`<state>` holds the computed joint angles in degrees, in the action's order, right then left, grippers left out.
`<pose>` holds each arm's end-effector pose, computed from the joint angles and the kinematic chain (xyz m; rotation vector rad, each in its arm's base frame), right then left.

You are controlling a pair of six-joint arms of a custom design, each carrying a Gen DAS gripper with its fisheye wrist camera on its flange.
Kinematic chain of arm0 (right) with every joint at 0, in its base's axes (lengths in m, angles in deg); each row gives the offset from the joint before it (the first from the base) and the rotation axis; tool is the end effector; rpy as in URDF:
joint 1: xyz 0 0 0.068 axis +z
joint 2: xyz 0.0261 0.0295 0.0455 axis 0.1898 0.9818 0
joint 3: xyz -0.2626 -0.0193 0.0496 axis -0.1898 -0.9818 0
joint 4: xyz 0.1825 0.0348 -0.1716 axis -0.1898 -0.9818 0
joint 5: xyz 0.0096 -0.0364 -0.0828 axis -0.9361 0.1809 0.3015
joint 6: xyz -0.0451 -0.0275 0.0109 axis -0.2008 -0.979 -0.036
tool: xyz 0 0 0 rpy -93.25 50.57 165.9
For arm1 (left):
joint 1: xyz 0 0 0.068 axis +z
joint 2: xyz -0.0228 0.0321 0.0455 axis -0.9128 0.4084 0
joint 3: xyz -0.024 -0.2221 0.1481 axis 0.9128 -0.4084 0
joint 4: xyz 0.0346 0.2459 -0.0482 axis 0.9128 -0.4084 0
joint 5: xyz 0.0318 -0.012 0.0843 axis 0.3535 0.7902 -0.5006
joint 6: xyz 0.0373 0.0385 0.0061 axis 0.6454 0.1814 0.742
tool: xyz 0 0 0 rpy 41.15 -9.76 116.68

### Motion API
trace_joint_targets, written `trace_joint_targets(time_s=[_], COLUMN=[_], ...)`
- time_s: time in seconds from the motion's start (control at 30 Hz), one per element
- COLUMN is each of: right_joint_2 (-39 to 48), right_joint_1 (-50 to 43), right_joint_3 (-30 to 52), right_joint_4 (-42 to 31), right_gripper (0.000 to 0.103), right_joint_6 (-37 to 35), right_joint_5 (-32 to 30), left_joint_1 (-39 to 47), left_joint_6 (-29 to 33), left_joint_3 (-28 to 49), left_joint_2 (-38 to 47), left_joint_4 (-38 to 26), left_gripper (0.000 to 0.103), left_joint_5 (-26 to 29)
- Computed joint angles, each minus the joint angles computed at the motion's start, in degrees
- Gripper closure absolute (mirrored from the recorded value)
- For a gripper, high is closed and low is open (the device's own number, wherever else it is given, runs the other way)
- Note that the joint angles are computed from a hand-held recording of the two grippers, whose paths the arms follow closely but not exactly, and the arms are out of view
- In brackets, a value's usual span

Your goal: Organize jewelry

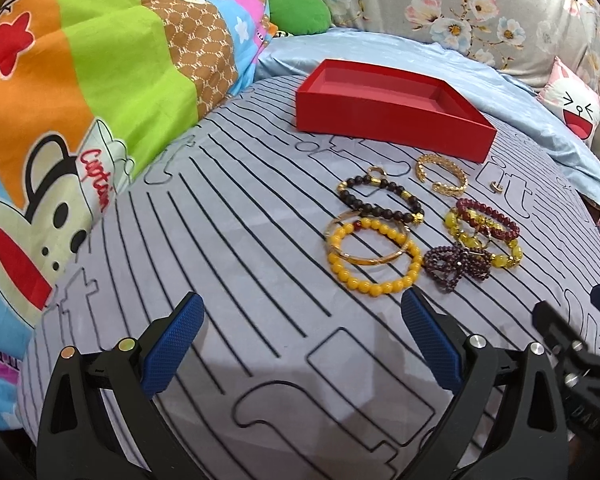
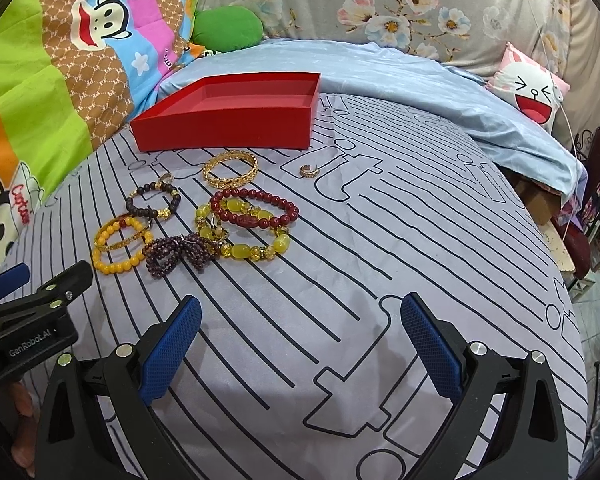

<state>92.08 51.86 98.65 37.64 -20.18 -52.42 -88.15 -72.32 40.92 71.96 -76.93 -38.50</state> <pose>0.2524 0.1915 0.1229 0.3272 2.3692 -0.1477 0.3235 -0.1273 0.1158 0.2096 2.3926 -0.0994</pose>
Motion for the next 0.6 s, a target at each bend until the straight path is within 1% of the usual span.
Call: trace_joint_targets(time_s=[0.1, 0.3, 0.6], right_joint_2=[-1.49, -2.02, -0.70], right_joint_1=[-0.64, -2.79, -5.87], right_joint_3=[0.08, 1.29, 3.91], right_joint_4=[-0.69, -1.64, -2.01], right_gripper=[0.007, 0.007, 0.007], right_joint_6=[-0.41, -2.04, -4.32], right_joint_5=[-0.58, -2.19, -4.21], left_joint_1=[0.98, 1.31, -0.69], left_joint_6=[0.30, 0.66, 2.35], left_joint_3=[1.13, 6.05, 16.73], left_joint_2=[0.15, 2.65, 10.54], left_joint_4=[-0.95, -4.28, -9.96], left_gripper=[0.009, 0.009, 0.009], left_joint_5=[1.01, 2.54, 4.27])
